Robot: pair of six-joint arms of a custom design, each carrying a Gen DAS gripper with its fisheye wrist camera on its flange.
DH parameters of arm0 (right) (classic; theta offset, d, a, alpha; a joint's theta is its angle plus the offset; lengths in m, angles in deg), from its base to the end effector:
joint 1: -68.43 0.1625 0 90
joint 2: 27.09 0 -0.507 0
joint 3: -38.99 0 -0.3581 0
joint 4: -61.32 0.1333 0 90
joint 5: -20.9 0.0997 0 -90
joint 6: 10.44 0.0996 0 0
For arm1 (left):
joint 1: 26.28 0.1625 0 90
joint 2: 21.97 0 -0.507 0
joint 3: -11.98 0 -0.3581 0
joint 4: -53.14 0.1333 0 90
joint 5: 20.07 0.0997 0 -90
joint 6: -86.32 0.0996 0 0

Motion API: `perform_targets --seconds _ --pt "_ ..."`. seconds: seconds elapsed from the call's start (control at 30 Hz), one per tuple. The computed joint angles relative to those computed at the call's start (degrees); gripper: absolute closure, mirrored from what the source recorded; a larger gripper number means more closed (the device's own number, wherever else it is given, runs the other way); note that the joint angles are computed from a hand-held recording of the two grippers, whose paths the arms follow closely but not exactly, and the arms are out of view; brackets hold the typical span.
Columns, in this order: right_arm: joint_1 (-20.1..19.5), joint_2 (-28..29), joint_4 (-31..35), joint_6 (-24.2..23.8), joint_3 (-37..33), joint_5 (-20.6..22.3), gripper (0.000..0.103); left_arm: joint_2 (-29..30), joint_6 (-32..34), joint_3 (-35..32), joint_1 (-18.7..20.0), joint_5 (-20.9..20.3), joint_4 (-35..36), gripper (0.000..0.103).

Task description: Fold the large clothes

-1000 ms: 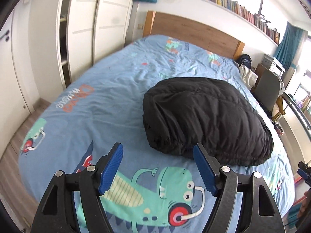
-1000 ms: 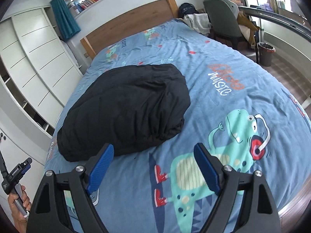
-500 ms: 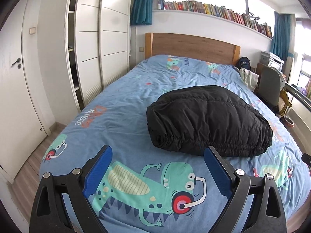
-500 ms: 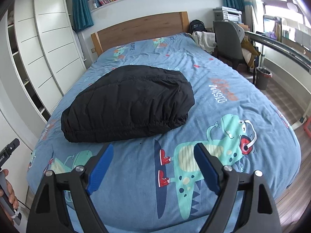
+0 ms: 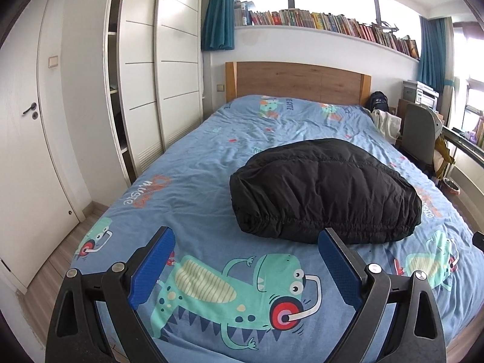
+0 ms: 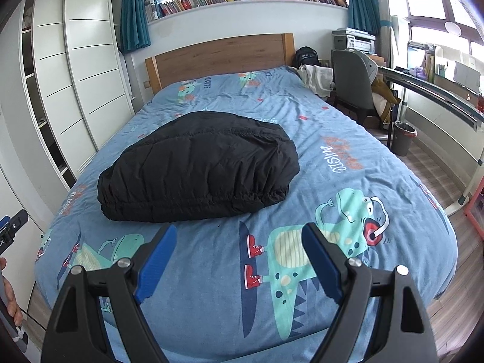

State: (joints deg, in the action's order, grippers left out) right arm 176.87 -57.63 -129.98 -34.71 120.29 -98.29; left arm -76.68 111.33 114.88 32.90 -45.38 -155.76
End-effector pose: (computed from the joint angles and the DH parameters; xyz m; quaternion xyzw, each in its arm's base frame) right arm 0.3314 -0.7261 0.1645 0.2185 -0.8542 0.4010 0.2486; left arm -0.1180 -0.6338 0.3895 0.0490 0.7538 -0.5103 0.4110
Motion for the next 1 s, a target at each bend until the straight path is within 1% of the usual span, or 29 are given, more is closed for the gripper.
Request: perform_targets --seconds 0.17,0.33,0.4,0.47,0.53,0.77,1.0 --pt "0.2 -0.1 -2.7 -0.7 1.4 -0.3 0.019 0.1 -0.1 0.7 -0.2 0.0 -1.0 0.008" --pt "0.3 0.1 -5.0 -1.4 2.8 -0.9 0.018 0.1 -2.3 2.2 -0.3 0.1 0.0 0.008" --pt "0.3 0.4 -6.1 -1.6 3.3 -1.5 0.008 0.3 -3.0 2.8 -0.4 0.2 0.2 0.008" --pt "0.3 0.7 -7.6 -2.0 4.0 -1.4 0.006 0.8 -2.7 3.2 -0.6 0.6 -0.4 0.008" --pt "0.2 1.0 -7.7 -2.2 4.4 -1.6 0.006 1.4 -2.3 3.5 -0.7 0.9 -0.3 0.008" --pt "-0.1 2.2 -8.0 -2.6 5.5 -2.8 0.005 3.1 -3.7 3.4 -0.9 1.5 2.4 0.008" --pt "-0.7 3.1 -6.8 -2.4 5.9 -3.0 0.004 4.6 -4.7 3.1 -0.8 0.7 5.9 0.008"
